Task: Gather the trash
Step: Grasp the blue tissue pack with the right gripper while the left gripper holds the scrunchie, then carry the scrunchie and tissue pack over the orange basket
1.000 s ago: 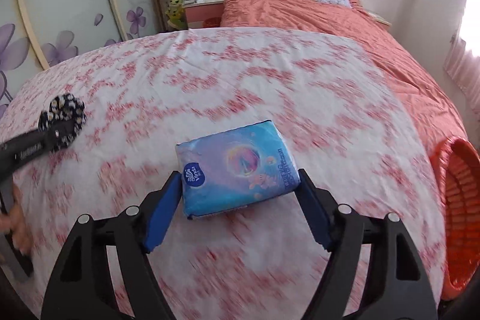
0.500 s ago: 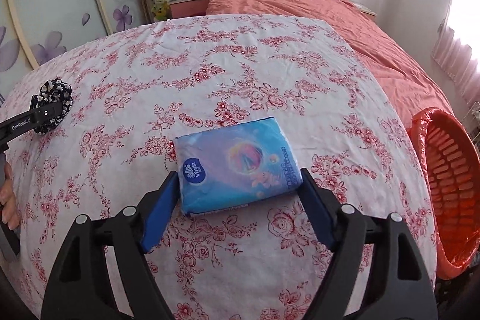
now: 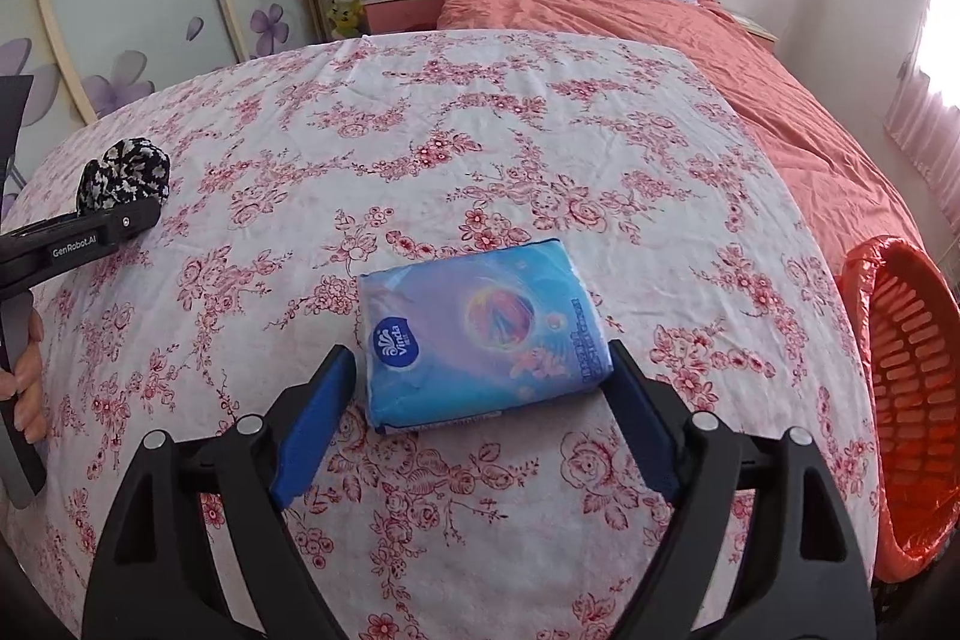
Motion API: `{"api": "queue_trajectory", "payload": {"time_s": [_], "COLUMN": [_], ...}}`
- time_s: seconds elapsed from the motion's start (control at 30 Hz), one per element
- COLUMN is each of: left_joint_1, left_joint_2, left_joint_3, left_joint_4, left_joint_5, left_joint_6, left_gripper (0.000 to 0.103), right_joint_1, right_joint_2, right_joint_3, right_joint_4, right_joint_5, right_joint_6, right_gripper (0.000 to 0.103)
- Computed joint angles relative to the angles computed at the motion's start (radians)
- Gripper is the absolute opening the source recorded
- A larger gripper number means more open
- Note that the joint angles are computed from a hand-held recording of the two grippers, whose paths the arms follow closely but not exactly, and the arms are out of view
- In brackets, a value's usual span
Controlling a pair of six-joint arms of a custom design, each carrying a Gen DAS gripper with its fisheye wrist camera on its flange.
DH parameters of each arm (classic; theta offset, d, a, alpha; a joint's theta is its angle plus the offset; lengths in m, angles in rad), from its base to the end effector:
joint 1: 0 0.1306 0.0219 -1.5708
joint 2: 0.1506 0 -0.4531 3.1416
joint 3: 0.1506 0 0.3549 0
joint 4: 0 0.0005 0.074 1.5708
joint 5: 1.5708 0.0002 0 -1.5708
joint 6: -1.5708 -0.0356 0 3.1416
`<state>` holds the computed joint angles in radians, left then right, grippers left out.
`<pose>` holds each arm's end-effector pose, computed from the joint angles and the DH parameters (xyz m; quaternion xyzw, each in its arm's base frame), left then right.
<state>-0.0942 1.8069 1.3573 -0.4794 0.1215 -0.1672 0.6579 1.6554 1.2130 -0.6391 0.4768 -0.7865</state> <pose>0.5747 -0.0591 0.3083 0.1424 0.9366 -0.0461 0.3167 0.4041 0.2910 0.3260 0.1177 0.9372 -0.0163 0.3281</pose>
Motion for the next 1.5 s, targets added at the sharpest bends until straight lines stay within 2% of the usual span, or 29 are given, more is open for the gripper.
{"api": "queue_trajectory", "payload": {"time_s": [0.13,0.2,0.23,0.27,0.37,0.47,1.0,1.3,1.5], "left_joint_1": [-0.007,-0.010,-0.011,-0.012,-0.016,-0.014,-0.023,-0.073,-0.134], "left_joint_2": [-0.006,-0.009,-0.009,-0.009,-0.017,-0.028,-0.138,-0.251,-0.332], "left_joint_3": [-0.009,-0.013,-0.013,-0.012,-0.023,-0.035,-0.091,-0.141,-0.179], "left_joint_4": [0.017,0.029,0.028,0.027,0.050,0.071,0.108,0.104,0.094], "left_joint_5": [-0.015,-0.019,-0.015,-0.012,-0.018,-0.012,0.008,0.020,0.038], "left_joint_6": [0.001,-0.003,-0.004,-0.003,-0.010,-0.013,-0.015,-0.003,0.010], "left_gripper": [0.063,0.053,0.041,0.035,0.024,0.019,0.018,0.018,0.018], "right_joint_1": [-0.007,-0.008,-0.007,-0.005,-0.002,0.006,0.042,0.073,0.097], "right_joint_2": [0.006,0.009,0.008,0.006,-0.003,-0.016,-0.116,-0.237,-0.331], "right_joint_3": [0.009,0.013,0.013,0.011,-0.001,-0.013,-0.053,-0.108,-0.153], "right_joint_4": [-0.009,-0.014,-0.014,-0.009,0.010,0.026,0.035,0.024,-0.013], "right_joint_5": [0.000,0.002,0.006,0.011,0.006,0.025,0.100,0.196,0.274], "right_joint_6": [-0.001,0.000,0.001,0.004,0.012,0.010,-0.003,-0.036,-0.094], "right_gripper": [0.084,0.082,0.078,0.076,0.075,0.075,0.074,0.074,0.074]}}
